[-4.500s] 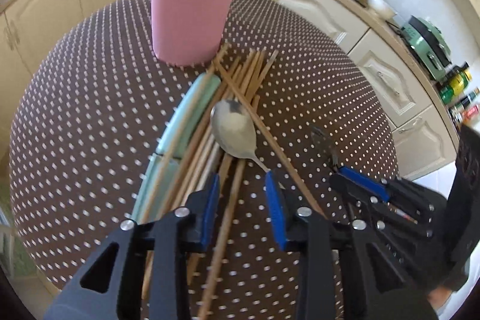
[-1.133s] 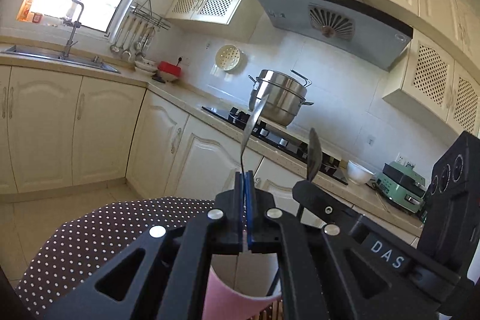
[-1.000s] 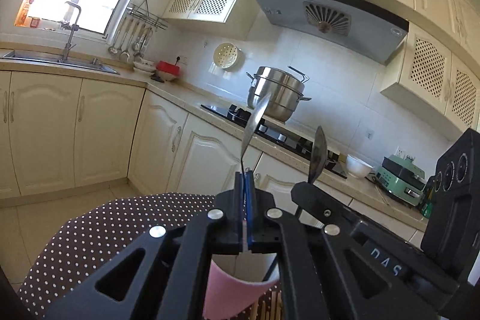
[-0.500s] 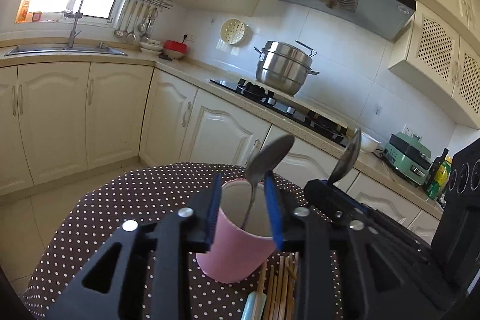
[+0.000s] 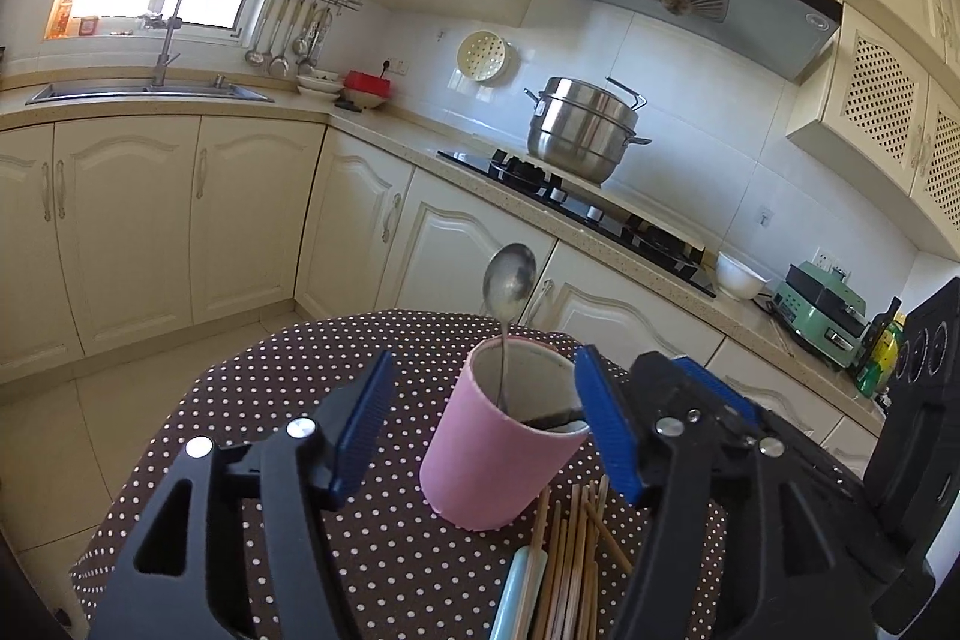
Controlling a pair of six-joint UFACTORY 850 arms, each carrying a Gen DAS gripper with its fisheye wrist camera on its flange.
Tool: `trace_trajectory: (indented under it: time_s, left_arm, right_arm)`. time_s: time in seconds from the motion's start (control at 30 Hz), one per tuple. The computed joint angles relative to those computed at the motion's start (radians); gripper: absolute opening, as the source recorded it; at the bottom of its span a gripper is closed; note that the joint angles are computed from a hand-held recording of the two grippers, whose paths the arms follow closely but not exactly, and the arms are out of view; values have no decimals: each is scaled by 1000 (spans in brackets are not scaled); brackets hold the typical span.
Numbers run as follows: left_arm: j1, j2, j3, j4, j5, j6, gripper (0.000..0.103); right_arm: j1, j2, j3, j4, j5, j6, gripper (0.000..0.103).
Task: Organize utensils
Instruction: 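Open both tools to release the utensils into the pink cup, then grasp a wooden chopstick with the right tool while the left tool grasps another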
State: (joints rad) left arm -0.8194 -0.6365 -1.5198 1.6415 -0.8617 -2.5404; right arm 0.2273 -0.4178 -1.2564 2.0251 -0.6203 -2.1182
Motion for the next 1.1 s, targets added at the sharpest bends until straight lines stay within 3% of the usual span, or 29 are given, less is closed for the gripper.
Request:
trace_trajectory:
  time_s: [0.17, 0.27, 0.33, 0.4, 0.6, 0.73, 0.8, 0.97, 1.1]
  left_arm:
    - [-8, 22, 16, -53, 22, 46, 64]
    - [-6, 29, 14, -111, 76, 126, 64]
    - [-3, 26, 6, -179, 128, 211, 64]
    - [7, 6, -30, -349, 179, 402, 64]
    - [23, -47, -89, -672, 246, 760, 64]
    - [32, -72, -114, -768, 301, 850, 64]
    - [35, -91, -141, -827, 315, 901, 64]
    - [49, -157, -252, -1007, 283, 1094, 47]
    - [60, -207, -339, -1110, 241, 1210, 40]
  right_arm:
    - [-17, 24, 23, 4, -6, -2, 51]
    - [-31, 42, 39, -15, 8, 12, 52]
    - [-41, 54, 50, -41, 36, 24, 53]
    - [-51, 59, 55, -96, 65, 65, 53]
    - [-78, 49, 67, -348, 138, 259, 54]
    - [-96, 38, 70, -530, 155, 416, 54]
    - [-104, 25, 56, -664, 144, 532, 53]
    - [-113, -15, 1, -985, 88, 801, 53]
    - [-108, -61, -73, -1204, 16, 982, 36]
